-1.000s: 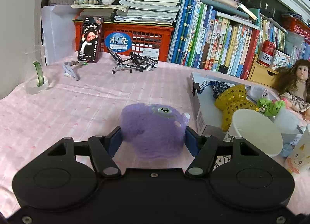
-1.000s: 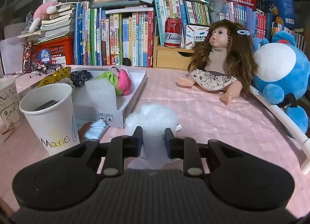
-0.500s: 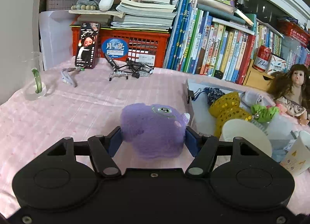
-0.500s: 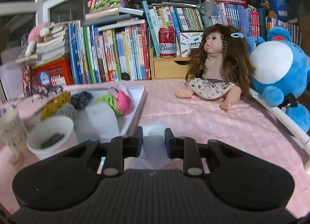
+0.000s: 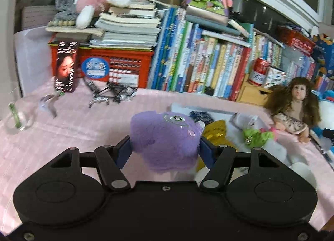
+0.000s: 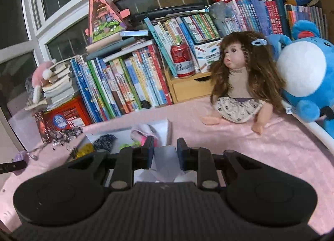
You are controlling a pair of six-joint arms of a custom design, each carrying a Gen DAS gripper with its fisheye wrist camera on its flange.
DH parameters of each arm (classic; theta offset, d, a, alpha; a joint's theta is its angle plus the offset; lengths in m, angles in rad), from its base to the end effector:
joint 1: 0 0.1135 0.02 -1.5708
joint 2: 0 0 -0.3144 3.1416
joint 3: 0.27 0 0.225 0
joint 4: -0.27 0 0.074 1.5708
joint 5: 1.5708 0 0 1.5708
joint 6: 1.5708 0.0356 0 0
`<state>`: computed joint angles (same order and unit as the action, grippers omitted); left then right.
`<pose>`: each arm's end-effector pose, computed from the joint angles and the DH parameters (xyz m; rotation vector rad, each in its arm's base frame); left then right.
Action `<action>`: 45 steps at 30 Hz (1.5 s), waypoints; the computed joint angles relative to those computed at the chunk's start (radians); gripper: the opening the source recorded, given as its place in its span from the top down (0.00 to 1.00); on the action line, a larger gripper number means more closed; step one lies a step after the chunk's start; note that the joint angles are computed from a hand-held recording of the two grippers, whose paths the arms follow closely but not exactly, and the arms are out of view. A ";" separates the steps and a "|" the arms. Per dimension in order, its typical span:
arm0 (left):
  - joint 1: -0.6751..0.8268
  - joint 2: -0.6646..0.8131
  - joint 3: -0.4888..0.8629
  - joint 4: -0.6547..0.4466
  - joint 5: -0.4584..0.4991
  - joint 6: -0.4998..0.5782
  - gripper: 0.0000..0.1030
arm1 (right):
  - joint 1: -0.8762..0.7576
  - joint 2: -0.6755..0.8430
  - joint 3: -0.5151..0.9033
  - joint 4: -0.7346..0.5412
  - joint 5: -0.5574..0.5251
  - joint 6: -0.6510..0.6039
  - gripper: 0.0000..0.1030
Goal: Organize soft objects
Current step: 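Carry the pompom with the right tool while the left carries the purple plush to the tray, then lower the pompom into the tray and open the right tool while the left releases the plush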
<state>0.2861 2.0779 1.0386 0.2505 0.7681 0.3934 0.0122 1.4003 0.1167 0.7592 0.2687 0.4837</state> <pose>0.3951 0.0904 0.1611 0.4665 2.0988 -0.5167 0.1795 -0.0073 0.1781 0.6399 1.9735 0.0218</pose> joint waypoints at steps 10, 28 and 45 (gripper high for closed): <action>-0.122 -0.035 0.159 -0.233 -0.049 0.019 0.37 | 0.028 0.049 0.222 -0.174 -0.058 -0.010 0.72; -0.317 0.227 0.671 -0.768 -0.228 -0.021 0.37 | 0.127 0.417 0.663 -0.410 -0.119 -0.027 0.72; -0.337 0.439 1.002 -1.042 -0.211 -0.064 0.36 | 0.136 0.615 0.882 -0.598 -0.136 -0.050 0.70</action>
